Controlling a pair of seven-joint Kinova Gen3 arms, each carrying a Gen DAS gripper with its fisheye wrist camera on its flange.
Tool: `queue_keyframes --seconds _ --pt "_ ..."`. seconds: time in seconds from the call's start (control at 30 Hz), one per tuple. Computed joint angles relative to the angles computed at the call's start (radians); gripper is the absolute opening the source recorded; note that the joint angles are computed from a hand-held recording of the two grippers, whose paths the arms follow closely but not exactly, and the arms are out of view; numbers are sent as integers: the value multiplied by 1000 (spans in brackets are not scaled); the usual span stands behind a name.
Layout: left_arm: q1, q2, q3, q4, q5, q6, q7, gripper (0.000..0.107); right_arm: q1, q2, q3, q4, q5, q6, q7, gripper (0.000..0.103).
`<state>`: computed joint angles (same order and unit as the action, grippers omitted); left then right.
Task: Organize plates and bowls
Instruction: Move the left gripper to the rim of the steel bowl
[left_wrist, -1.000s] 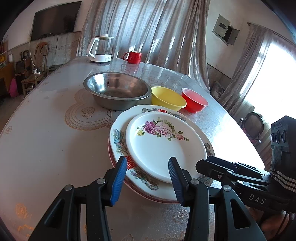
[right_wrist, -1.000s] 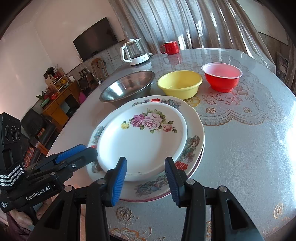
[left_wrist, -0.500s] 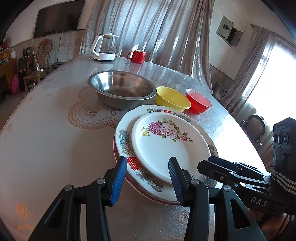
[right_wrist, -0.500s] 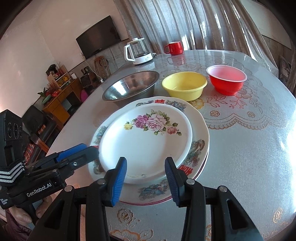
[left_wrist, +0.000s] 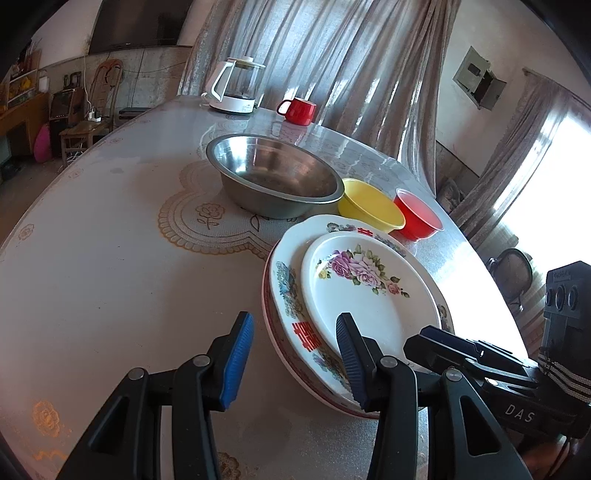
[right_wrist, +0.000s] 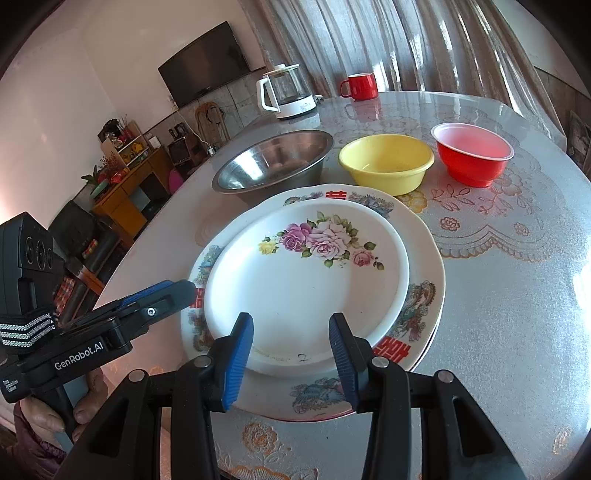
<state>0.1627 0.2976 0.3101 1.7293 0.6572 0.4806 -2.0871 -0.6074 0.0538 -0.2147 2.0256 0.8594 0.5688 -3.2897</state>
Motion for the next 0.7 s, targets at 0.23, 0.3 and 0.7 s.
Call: queue_keyframes --seconds 0.23,0.3,0.7 --pt "7 22 -24 -35 -37 20 51 47 33 1 21 6 -58 -83 62 43" --pt "11 32 -33 -56 -56 34 78 47 45 -4 29 9 -68 -110 74 43" --pt "61 79 -88 -135 -218 10 279 68 100 29 73 -86 -151 -158 268 45"
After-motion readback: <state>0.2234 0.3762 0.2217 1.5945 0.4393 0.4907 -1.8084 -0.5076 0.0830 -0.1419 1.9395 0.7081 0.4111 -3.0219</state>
